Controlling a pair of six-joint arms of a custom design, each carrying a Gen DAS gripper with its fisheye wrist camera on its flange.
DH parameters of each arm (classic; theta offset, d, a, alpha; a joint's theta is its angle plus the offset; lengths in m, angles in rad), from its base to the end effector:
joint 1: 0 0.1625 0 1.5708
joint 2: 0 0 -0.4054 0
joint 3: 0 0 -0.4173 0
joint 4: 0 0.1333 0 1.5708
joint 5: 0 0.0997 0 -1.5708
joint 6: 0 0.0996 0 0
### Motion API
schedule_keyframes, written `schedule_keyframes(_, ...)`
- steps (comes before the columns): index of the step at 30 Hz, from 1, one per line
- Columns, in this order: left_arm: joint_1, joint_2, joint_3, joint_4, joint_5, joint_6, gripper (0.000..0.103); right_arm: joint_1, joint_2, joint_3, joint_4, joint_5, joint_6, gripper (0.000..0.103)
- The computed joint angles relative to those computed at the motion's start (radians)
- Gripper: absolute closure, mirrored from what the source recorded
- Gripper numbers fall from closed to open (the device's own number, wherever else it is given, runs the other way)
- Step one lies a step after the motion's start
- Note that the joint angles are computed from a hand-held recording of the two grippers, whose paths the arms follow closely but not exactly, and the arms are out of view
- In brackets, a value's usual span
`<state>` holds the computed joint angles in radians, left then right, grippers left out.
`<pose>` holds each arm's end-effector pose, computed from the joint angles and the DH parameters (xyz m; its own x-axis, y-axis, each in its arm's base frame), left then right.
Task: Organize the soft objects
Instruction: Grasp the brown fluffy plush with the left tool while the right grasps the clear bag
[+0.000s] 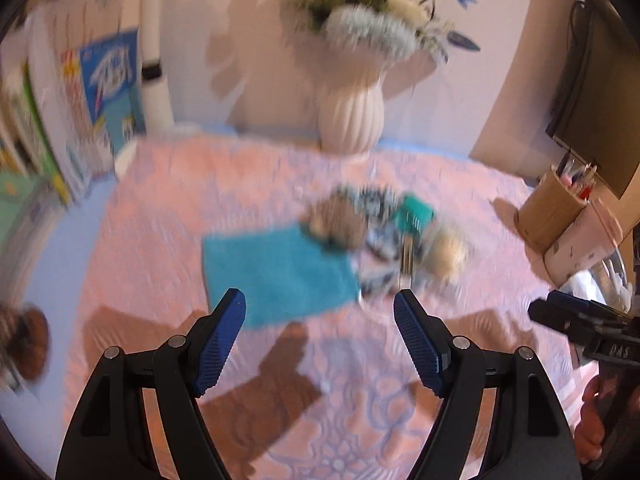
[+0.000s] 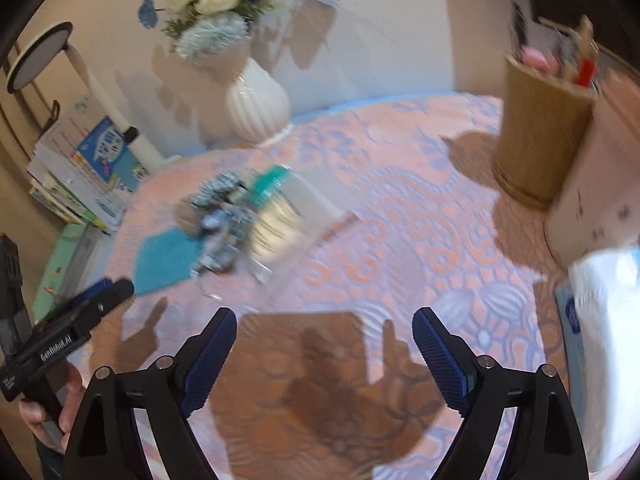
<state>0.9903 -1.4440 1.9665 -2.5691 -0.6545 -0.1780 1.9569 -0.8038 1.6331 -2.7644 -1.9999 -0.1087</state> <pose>-0.1127 -0.5590 0.3482 -0.7835 -0.1021 -0.6130 0.3544 0.7369 -0.5757 0.3444 -0.6033 0.0975 -0.8547 -0.2978 0.4251 -0.4472 0.8382 -0.3120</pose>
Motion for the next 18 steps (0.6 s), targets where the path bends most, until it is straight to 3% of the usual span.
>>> schedule_keyframes(7, 0.070, 0.193, -0.214, 0.036, -0.063, 0.163, 0.025, 0.007, 0.117, -0.130, 0.059, -0.019, 0.016, 0.006)
schedule_keyframes(14, 0.133, 0.312, -0.316, 0.030, -0.109, 0.228, 0.025, -0.039, 0.174, -0.189, 0.067, 0.054, 0.078, 0.006)
schedule_keyframes(17, 0.154, 0.320, -0.310, -0.020, -0.140, 0.255, 0.034, -0.047, 0.196, -0.213, 0.065, 0.087, 0.087, 0.006)
schedule_keyframes(18, 0.162, 0.320, -0.307, -0.036, -0.160, 0.263, 0.049, -0.050, 0.205, -0.219, 0.059, 0.100, 0.090, 0.006)
